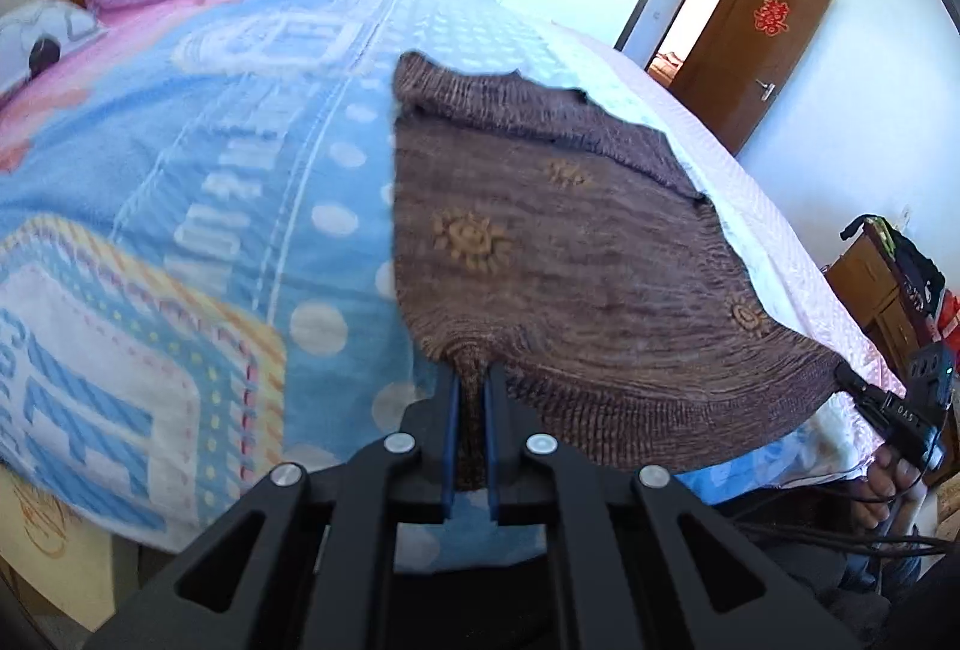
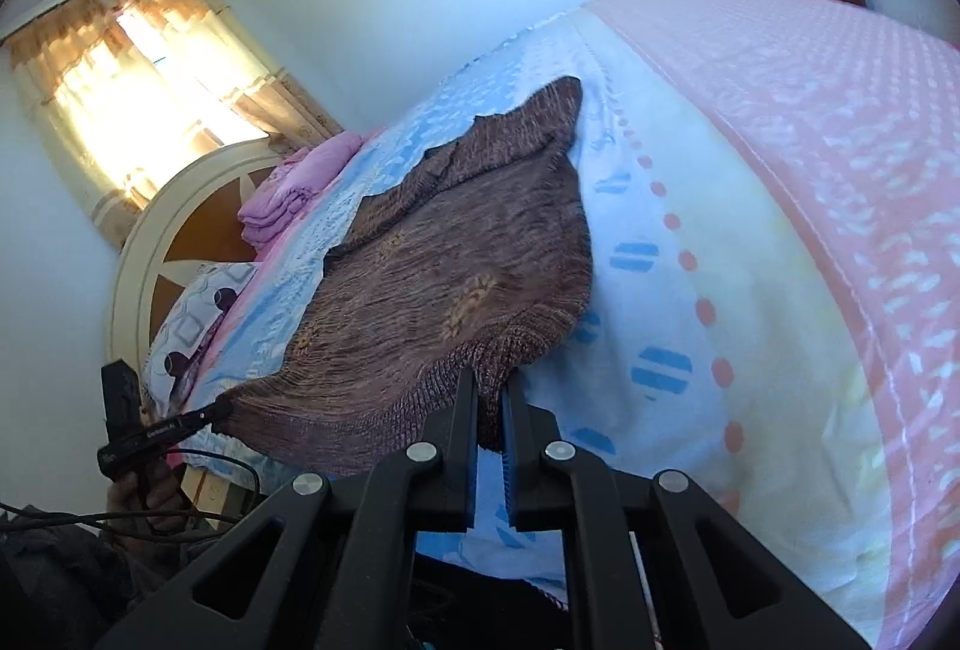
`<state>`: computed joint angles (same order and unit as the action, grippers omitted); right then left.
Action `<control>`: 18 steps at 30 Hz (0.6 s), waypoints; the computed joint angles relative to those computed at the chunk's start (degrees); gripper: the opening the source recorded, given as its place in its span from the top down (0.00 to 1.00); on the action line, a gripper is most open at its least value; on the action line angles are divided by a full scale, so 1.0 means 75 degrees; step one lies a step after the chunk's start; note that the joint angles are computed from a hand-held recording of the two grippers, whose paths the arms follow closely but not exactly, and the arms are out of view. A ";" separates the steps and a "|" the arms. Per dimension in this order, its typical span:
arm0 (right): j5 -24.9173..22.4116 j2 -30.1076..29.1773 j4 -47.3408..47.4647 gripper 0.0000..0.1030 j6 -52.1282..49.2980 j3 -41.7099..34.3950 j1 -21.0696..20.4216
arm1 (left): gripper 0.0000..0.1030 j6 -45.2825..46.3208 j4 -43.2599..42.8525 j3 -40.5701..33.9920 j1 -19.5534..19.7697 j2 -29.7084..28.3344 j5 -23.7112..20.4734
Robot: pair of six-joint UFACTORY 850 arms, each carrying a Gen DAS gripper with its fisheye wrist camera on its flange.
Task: Fold small clothes
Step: 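Lift the held hem and fold it toward the collar with both tools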
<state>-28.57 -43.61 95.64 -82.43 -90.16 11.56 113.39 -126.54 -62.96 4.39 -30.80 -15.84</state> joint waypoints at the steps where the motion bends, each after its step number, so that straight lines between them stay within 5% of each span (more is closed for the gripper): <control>1: 0.0040 0.0012 0.0020 0.94 -0.0085 -0.0047 0.0023 | 0.93 0.0324 -0.0268 -0.0023 -0.0017 0.0029 -0.0008; 18: 0.0569 -0.1036 -0.0490 0.94 0.0548 -0.2554 0.0171 | 0.93 0.0888 -0.1101 -0.1463 0.0174 -0.0449 -0.0211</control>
